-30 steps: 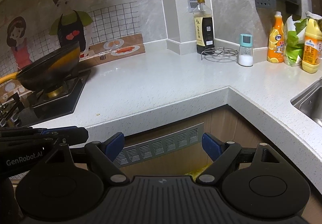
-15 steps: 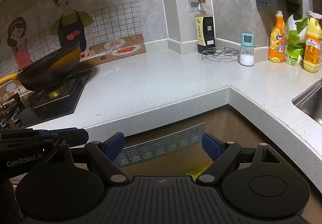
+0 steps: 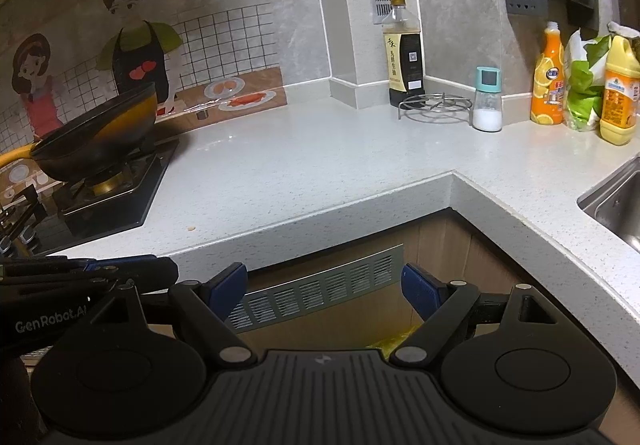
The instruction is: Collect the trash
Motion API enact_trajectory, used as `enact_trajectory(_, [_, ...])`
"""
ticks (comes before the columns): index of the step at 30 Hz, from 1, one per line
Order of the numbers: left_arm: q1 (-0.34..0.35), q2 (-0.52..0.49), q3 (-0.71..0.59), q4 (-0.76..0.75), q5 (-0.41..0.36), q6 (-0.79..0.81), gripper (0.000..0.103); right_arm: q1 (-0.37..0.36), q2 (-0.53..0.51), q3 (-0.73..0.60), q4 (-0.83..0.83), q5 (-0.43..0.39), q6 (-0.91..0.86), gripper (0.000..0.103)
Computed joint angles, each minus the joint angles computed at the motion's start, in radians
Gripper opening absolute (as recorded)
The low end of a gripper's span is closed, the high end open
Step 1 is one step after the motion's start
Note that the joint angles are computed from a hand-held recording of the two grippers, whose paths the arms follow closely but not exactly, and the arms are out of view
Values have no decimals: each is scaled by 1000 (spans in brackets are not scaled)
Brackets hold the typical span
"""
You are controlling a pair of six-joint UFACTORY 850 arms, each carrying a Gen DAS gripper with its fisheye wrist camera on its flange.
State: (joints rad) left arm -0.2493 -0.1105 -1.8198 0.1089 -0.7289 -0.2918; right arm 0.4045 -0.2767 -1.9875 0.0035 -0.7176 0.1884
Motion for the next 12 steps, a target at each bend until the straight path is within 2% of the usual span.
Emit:
enact_trajectory(8, [3,-10,-4,9,-9,-6,14,-7,-8,-3,34,4,-13,85])
enact_trajectory(12, [9,-38,-33,80,-51,-57,14,-43,-9,35,196,67,-66,86])
